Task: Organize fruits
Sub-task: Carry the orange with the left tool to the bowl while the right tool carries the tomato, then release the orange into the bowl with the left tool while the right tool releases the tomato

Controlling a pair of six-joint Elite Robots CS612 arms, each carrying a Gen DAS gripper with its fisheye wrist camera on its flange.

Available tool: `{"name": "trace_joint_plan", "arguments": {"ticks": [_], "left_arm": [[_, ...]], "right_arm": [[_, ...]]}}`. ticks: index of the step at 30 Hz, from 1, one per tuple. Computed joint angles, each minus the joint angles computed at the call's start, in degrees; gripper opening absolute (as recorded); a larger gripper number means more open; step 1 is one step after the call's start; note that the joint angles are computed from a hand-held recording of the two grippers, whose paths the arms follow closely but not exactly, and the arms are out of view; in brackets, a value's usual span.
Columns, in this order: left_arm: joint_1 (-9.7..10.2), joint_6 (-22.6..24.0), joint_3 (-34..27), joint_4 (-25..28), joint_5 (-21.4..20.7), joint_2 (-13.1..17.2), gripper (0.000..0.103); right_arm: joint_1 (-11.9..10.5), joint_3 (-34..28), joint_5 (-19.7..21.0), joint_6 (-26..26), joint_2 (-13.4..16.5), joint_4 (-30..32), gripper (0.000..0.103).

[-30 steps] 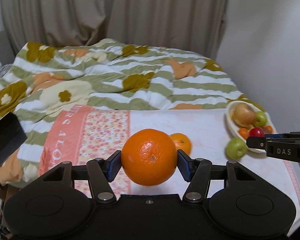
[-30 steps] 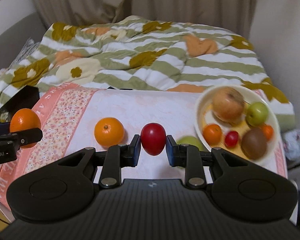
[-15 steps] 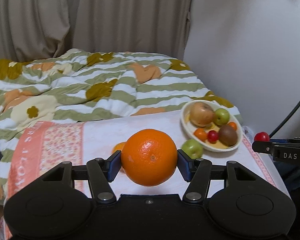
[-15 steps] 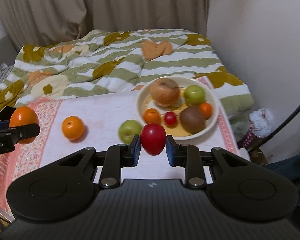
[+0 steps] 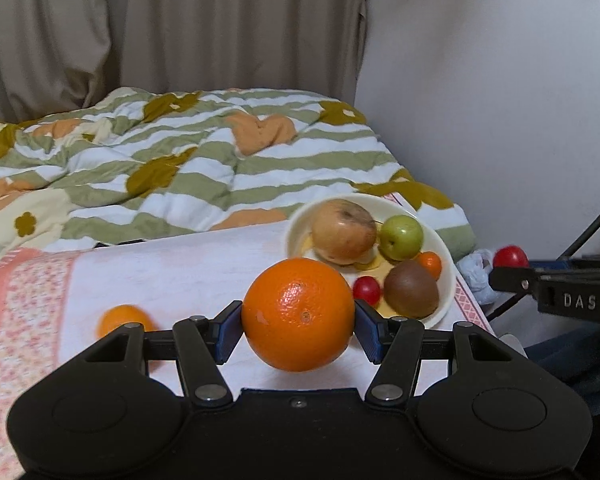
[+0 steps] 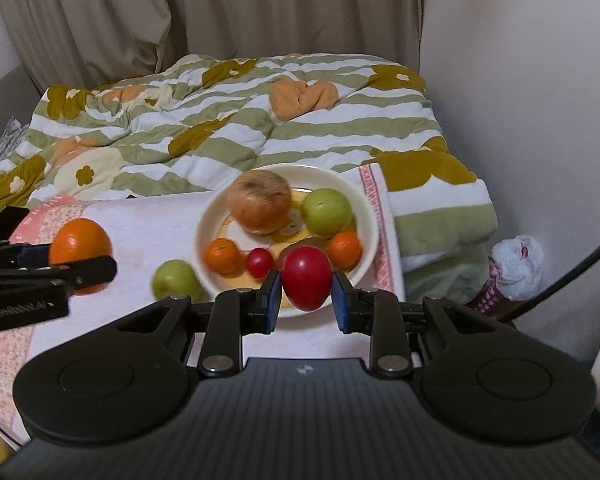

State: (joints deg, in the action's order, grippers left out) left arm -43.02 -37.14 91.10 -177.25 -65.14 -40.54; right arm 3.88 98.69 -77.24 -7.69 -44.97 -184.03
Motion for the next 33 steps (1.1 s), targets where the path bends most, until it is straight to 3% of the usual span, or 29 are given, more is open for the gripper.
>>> {"name": "trace_joint_plan", "arguments": {"ticks": [6, 20, 22, 23, 24, 27, 33], "left_arm": [[-0.19, 0.1, -6.5, 3.8, -0.2, 4.2, 0.063], [-1.57, 7.5, -15.4, 12.4, 4.6, 9.6, 0.064], [-1.75, 8.8, -15.9, 12.2, 5.4, 10.0, 0.078], [-1.91, 9.6, -15.8, 11.5, 6.2, 10.0, 0.094], [-2.09, 10.3, -15.6, 10.5, 7.1, 10.0, 0.102], [-2.22, 11.6, -14.8, 9.4, 7.3, 9.5, 0.102], [-1.69, 7.7, -11.4, 9.6, 5.7, 6.9, 0.102]], "right_arm": [[-1.8, -3.6, 2.4, -2.8, 2.2, 3.6, 0.042], [-3.4, -6.7, 2.6, -3.1, 4.4, 7.6, 0.042], [-3.5, -6.8, 2.6, -2.8, 4.4, 7.9, 0.042], [-3.5, -6.9, 2.5, -2.7, 4.4, 8.0, 0.042], [-3.6, -7.0, 2.4, -2.5, 4.5, 8.1, 0.042], [-3.6, -7.5, 2.5, -1.7, 4.8, 8.5, 0.042], [-3.1, -8.1, 3.1, -2.4, 4.9, 9.0, 0.042]]}}
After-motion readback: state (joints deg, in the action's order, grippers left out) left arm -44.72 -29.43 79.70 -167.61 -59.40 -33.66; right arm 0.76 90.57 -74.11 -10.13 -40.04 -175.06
